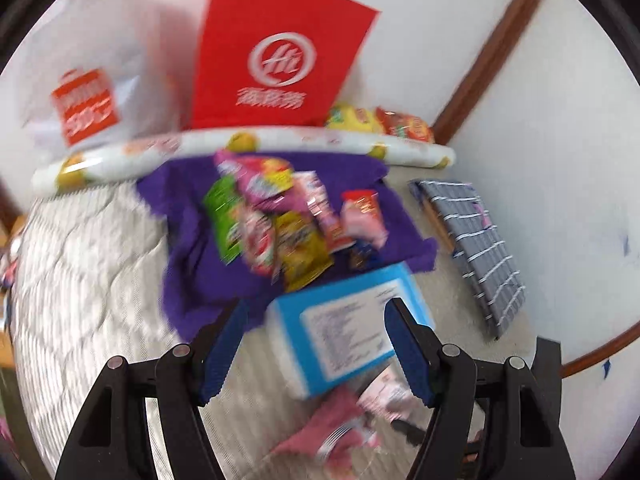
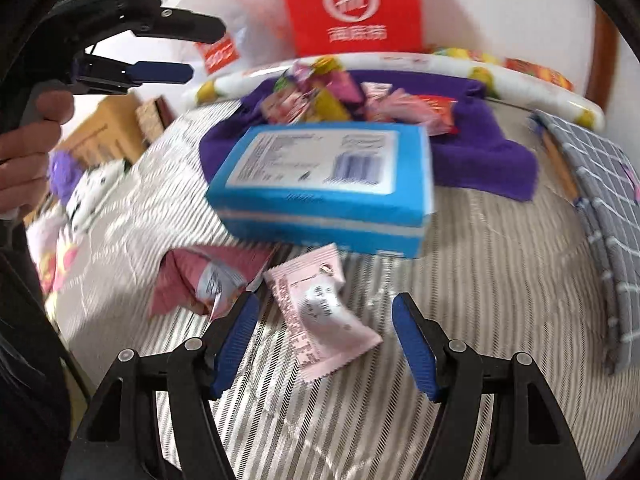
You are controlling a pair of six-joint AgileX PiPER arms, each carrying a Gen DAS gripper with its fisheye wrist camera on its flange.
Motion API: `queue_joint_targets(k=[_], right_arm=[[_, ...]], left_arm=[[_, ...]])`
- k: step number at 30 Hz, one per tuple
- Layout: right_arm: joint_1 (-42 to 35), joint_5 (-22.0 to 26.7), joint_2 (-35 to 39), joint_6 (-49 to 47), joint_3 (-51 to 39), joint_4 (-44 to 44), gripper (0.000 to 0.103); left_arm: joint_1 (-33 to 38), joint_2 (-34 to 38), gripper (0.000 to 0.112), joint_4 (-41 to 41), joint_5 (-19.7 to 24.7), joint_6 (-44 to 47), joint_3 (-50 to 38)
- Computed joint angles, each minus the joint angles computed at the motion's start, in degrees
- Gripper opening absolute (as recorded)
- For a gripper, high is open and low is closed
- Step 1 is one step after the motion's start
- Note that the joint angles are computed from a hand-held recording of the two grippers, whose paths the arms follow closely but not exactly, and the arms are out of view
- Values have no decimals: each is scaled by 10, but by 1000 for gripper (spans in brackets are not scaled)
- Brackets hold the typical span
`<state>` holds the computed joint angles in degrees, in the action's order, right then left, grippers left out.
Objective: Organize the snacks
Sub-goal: 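Grasp the white cake packet with the right tool while the left tool grasps the red striped bag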
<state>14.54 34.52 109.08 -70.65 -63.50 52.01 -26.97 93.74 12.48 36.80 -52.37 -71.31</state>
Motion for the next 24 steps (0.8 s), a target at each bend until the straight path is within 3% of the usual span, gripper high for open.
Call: queue_joint_targets(k=[4,7,10,13,18,24], right_arm=[[21,-25,13,-35,6,-1,69],[39,-52,33,-24,5,-28,64],[52,-117,13,-110,46,24,44],[31,-95,16,-80,33,6,41],[-17,-98,13,-85,44,23,41],[-62,-84,21,-75,38,17,41]], left_arm=[[-18,-44,69,44,-16,-77,78],[-33,-62,69,72,-30,-127,117],[-54,-60,69,91,-43,-153,129],[-77,-40,69,95,-66,-151,128],[-96,16,69,56,-90,-100,111],[-97,58,69,-26,-119,-17,95]])
